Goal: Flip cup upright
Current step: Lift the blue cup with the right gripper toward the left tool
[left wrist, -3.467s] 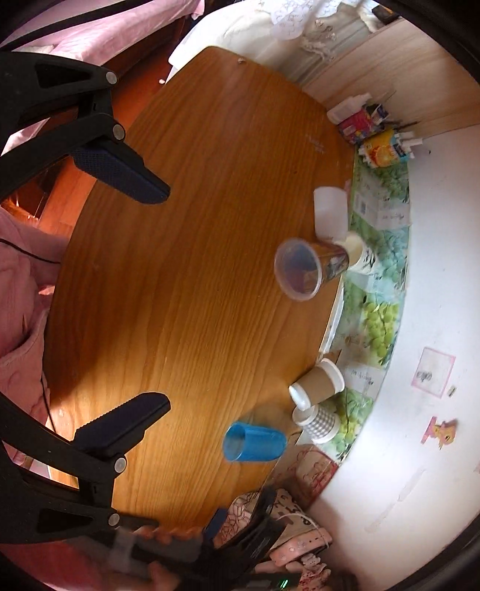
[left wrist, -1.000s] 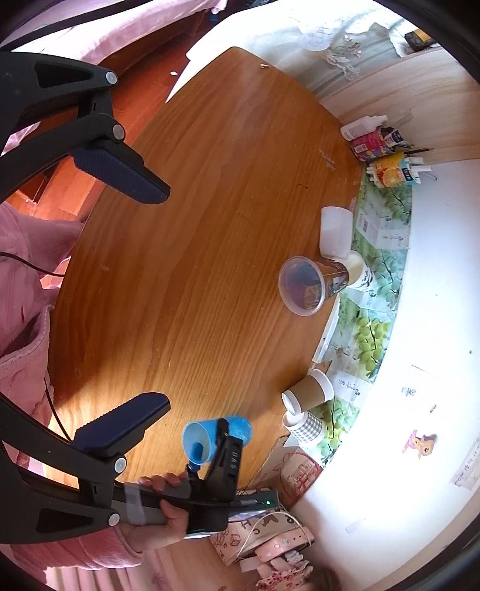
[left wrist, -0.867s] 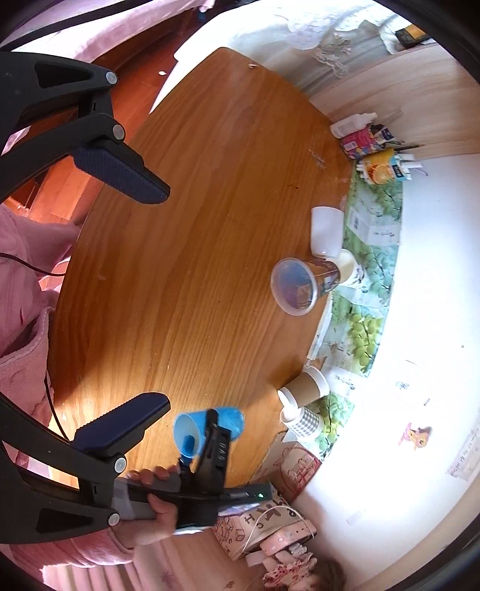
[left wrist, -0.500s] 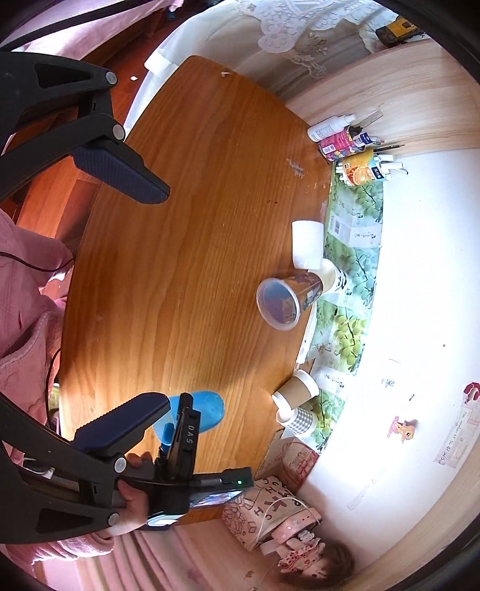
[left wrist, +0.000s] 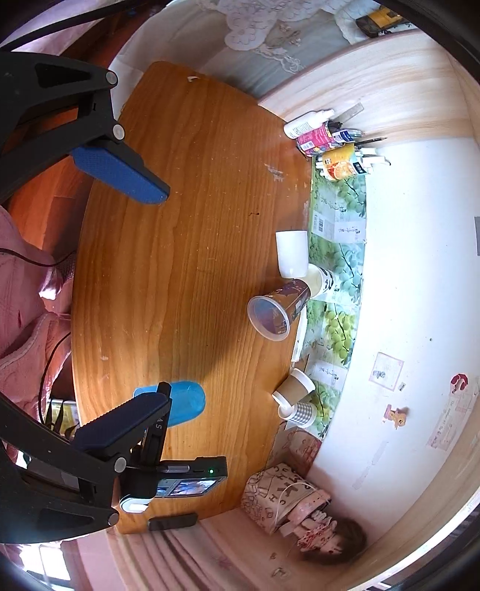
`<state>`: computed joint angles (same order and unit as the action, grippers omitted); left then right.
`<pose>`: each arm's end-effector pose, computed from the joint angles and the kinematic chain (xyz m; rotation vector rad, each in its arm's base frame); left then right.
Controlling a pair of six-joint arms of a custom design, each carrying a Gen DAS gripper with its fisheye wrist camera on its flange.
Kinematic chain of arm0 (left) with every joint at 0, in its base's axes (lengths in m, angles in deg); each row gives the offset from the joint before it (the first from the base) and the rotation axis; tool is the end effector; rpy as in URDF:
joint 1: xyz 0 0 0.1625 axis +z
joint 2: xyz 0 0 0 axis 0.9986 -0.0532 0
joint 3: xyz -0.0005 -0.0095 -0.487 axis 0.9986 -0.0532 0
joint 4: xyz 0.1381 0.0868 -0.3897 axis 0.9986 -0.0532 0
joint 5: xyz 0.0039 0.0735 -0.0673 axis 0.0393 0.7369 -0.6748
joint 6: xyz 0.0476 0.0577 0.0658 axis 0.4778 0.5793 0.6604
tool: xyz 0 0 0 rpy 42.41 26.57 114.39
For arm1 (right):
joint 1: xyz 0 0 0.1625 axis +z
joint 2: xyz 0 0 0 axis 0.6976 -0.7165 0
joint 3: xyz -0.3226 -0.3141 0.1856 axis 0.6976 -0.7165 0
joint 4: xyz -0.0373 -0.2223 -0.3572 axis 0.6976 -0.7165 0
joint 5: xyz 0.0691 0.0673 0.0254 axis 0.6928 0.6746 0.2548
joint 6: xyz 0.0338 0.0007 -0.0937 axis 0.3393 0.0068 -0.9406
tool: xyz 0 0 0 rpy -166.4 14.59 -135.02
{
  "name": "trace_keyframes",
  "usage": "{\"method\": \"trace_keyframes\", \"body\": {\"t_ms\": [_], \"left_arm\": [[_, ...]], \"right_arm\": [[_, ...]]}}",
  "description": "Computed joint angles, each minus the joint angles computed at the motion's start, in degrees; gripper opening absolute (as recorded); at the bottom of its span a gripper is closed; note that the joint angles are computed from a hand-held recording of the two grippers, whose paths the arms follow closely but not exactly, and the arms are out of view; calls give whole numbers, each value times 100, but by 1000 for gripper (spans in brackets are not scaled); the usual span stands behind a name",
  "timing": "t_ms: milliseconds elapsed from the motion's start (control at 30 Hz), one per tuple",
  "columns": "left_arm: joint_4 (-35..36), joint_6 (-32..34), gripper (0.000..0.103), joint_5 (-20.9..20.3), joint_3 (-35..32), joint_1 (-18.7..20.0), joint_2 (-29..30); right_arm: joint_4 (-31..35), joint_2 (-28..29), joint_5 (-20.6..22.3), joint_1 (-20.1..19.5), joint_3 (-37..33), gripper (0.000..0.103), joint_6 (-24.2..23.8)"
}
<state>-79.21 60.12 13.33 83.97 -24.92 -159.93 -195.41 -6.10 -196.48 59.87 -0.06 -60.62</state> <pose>-0.1222 -0.6503 0.3947 0.4122 2.4517 -0.6072 0.2654 -0.7132 -0.0147 -0.3798 -2.6424 0.4076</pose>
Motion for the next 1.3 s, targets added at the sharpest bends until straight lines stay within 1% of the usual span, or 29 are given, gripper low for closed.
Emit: {"method": "trace_keyframes", "body": {"t_ms": [133, 333, 433, 667, 800, 833, 900, 933, 1100, 1167, 1300], "left_arm": [[28, 304, 102, -147, -37, 95, -46], [181, 528, 102, -292, -147, 229, -76], [224, 611, 102, -334, -178, 274, -86], [375, 684, 102, -472, -297, 390, -66], [353, 709, 102, -487, -286, 396, -71], [355, 711, 102, -495, -285, 397, -71], [307, 787, 102, -517, -318, 418, -47], [237, 860, 102, -516, -314, 426, -44], [33, 1222, 102, -471, -409, 453, 52], [-88, 1465, 102, -426, -430, 459, 103], [-465, 2210, 102, -315, -400, 471, 207]], "right_arm": [[-395, 64, -258, 90, 151, 72, -41], [-792, 162, -479, 139, 284, 73, 25], [-869, 237, -666, 176, 278, 73, 73], [-1033, 304, -777, 200, 284, 73, 109], [-944, 290, -855, 224, 307, 73, 184], [-911, 286, -876, 232, 311, 74, 211], [-909, 276, -923, 256, 331, 78, 231], [-956, 271, -961, 274, 353, 80, 214], [-1234, 255, -1132, 371, 435, 80, 24], [-1262, 241, -1198, 401, 456, 80, 10], [-1532, 166, -1290, 469, 635, 80, -100]]}}
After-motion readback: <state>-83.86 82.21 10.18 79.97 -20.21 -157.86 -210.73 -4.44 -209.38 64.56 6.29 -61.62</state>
